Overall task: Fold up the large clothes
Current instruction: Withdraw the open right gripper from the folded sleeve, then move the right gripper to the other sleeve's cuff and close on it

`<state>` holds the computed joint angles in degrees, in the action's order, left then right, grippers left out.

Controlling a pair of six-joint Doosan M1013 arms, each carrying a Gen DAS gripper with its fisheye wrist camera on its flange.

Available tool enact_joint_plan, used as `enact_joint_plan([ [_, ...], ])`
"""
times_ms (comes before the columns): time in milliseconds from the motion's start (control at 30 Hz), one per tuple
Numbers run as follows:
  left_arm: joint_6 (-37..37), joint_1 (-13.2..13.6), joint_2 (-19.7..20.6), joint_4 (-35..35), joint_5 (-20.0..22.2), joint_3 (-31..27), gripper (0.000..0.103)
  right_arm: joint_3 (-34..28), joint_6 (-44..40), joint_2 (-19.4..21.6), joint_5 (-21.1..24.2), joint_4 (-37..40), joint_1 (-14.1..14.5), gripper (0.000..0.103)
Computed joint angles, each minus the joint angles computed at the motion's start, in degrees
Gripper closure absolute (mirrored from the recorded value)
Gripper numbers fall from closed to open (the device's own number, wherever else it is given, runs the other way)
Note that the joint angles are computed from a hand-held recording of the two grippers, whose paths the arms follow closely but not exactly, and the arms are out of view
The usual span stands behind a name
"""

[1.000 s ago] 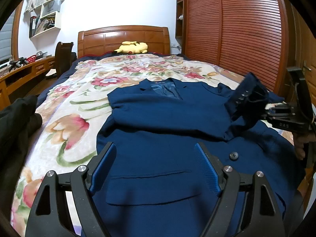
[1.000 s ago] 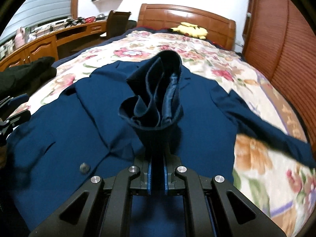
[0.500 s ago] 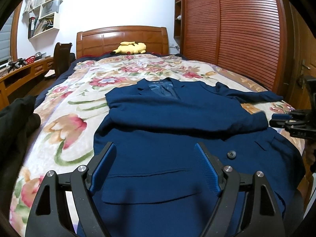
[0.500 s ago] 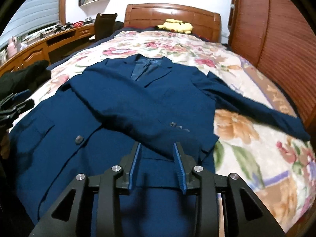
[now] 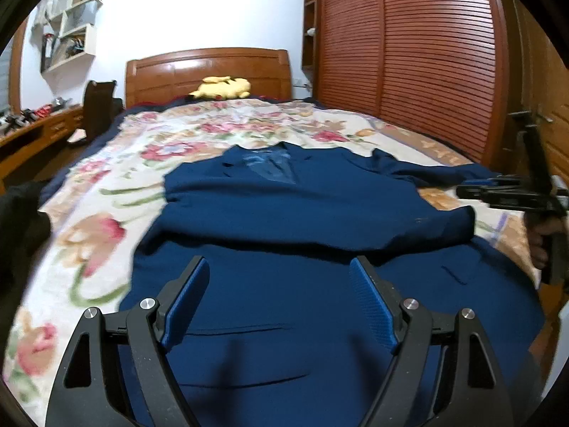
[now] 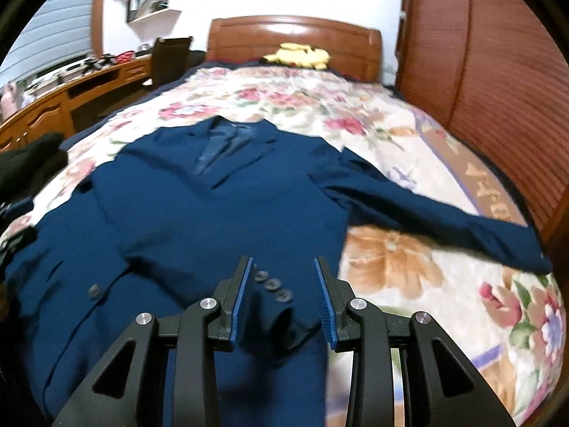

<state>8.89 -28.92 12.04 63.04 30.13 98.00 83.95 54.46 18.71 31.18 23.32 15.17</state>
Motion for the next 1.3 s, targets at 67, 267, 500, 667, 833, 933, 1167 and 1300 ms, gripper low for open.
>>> enact_joint_plan([
  [67,0.43,0.23,0.27,-1.47,-1.36,-0.38,0.020,-1.45,2.40,1.18,1.82,-0.85,-0.36,0.068],
  [267,2.68,0.22,1.35,-3.63,-2.63,-1.85,0.009,-3.49,1.26,2.93,6.98,1.93,-1.03,0.068],
  [500,3.34,-0.28,1.92,-3.21,-2.05,-2.67,0.009,-1.59,-8.27,1.56,12.25,7.12,-1.84,0.070],
  [667,4.04,-0.49,2.38,-3.66,-1.91,-3.27,0.010,0.57,-10.14,0.77,14.18,7.78,-2.22,0.073],
  [833,6.37,-0.91,3.10,-4.78,-0.95,-4.19,0.009,0.57,-10.06,0.21,15.70,6.58,-2.43,0.073],
  [933,7.19,-1.09,3.50,-5.37,-0.41,-4.68,0.009,1.12,-9.55,-0.80,13.64,5.51,-1.76,0.073],
  [1167,7.74,-1.44,4.21,-6.15,0.77,-5.48,0.010,3.09,-10.16,-1.74,5.73,5.41,-0.38,0.073],
  [1300,6.85,-1.50,4.50,-5.95,1.52,-5.74,0.010,2.36,-6.86,-0.25,6.50,1.61,0.34,0.073],
])
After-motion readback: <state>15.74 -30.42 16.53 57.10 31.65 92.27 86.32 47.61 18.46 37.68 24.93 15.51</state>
